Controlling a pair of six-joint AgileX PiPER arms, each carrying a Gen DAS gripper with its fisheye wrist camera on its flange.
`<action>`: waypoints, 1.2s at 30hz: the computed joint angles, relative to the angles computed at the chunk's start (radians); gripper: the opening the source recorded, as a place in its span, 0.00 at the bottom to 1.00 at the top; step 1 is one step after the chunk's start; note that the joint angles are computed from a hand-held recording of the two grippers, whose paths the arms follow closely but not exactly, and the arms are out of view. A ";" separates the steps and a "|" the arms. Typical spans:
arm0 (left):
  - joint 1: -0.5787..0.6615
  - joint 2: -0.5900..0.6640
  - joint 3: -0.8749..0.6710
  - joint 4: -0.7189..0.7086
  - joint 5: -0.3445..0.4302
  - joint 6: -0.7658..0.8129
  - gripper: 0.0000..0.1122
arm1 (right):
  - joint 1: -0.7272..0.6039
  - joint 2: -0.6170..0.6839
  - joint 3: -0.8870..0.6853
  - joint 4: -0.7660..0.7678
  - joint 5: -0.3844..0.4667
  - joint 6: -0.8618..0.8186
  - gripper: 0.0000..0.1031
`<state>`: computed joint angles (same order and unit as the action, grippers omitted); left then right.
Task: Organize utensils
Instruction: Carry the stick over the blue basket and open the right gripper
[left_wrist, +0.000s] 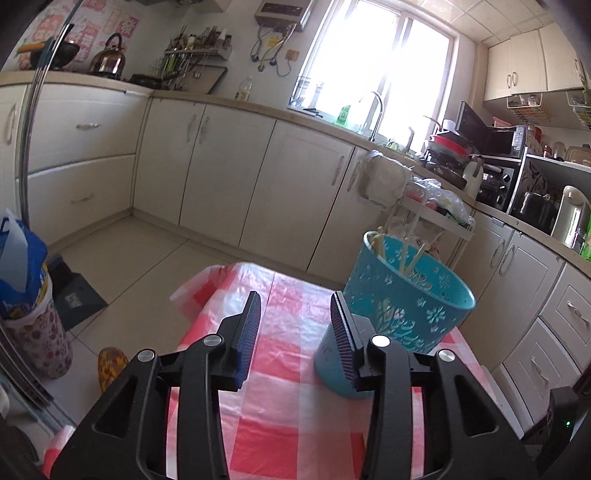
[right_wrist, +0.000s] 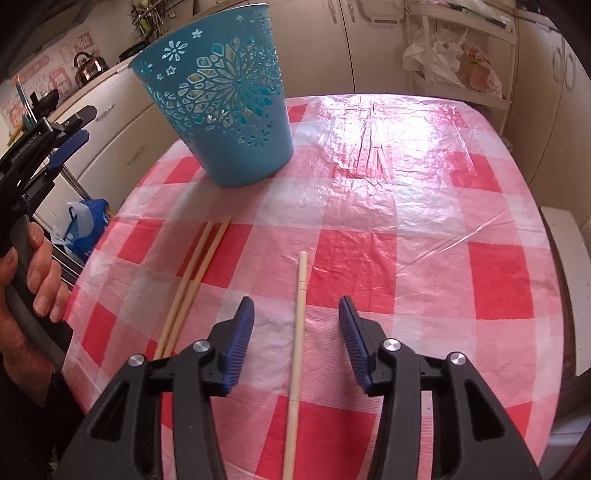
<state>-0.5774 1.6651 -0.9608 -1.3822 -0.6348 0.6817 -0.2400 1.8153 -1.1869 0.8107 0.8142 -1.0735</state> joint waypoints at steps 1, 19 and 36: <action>0.003 -0.003 0.026 0.022 0.009 -0.047 0.33 | 0.004 -0.002 0.001 -0.014 -0.009 0.006 0.44; 0.051 0.006 0.201 0.381 0.019 -0.564 0.39 | -0.091 -0.137 0.005 0.453 0.089 -0.194 0.06; 0.073 -0.002 0.237 0.510 0.010 -0.709 0.43 | 0.198 0.249 -0.817 0.464 -0.287 0.269 0.06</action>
